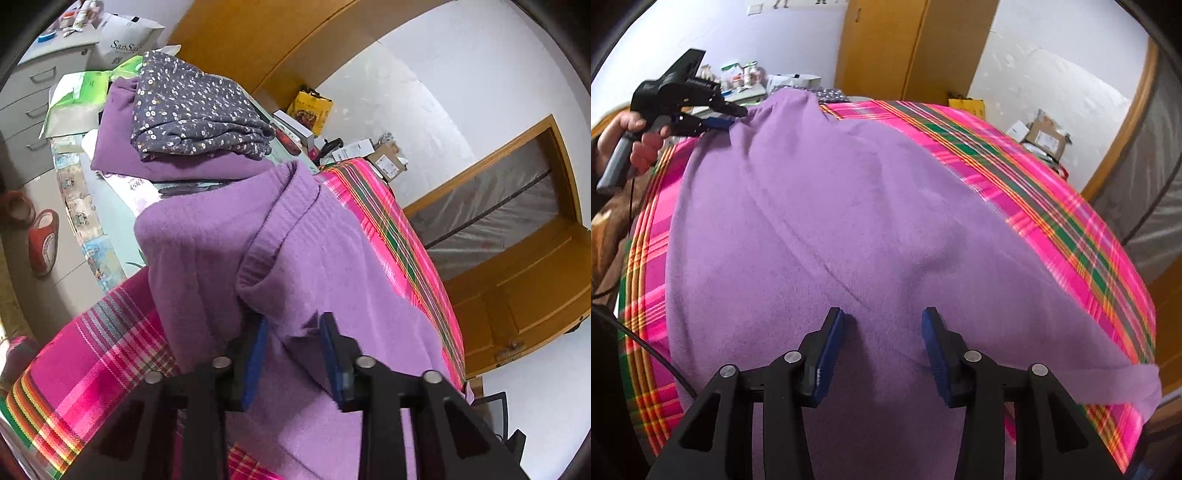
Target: Fold clothes
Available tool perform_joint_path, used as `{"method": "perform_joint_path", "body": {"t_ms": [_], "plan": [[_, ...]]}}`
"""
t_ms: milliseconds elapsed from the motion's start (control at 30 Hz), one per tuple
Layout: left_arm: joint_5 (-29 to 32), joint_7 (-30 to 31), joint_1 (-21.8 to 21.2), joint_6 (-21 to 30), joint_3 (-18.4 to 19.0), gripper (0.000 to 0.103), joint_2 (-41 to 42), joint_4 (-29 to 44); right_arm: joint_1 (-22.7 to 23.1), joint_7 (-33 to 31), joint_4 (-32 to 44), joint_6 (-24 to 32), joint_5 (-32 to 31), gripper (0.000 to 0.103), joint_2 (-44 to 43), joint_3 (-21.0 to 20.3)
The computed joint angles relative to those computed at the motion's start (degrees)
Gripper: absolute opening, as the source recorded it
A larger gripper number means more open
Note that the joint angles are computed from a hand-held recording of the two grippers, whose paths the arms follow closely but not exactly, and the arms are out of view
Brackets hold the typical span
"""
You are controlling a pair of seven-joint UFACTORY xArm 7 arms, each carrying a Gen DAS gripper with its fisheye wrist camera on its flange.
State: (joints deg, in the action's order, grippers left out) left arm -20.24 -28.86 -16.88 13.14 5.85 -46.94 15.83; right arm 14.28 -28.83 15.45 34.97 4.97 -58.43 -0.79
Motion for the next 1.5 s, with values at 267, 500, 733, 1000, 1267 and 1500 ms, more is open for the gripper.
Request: {"method": "perform_joint_path", "body": {"t_ms": [267, 500, 733, 1000, 1267, 1500], "plan": [[-0.06, -0.4, 0.44, 1.24, 0.37, 0.02, 0.13, 0.44, 2.55, -6.35, 1.62, 2.4, -1.17, 0.013, 1.43, -0.16], [-1.16, -1.51, 0.99, 1.76, 0.36, 0.023, 0.11, 0.33, 2.4, -6.38, 1.2, 2.14, 0.15, 0.009, 1.14, 0.14], [-1.78, -2.4, 0.51, -1.57, 1.21, 0.032, 0.87, 0.24, 1.93, -5.98, 0.95, 2.23, 0.03, 0.009, 0.74, 0.8], [-0.46, -1.46, 0.44, -3.81, 0.93, 0.009, 1.13, 1.1, 1.57, -4.39, 1.24, 2.56, -0.36, 0.003, -0.11, 1.5], [1.93, 1.67, 1.15, -2.27, 2.07, 0.008, -2.9, 3.56, 2.87, -3.66, 4.03, 5.34, 1.04, 0.003, -4.87, 0.91], [4.4, 4.67, 6.38, 3.43, 2.03, 0.008, -4.47, 3.2, 8.79, -3.71, 4.42, 10.93, 6.28, 0.002, -8.12, 0.33]]}}
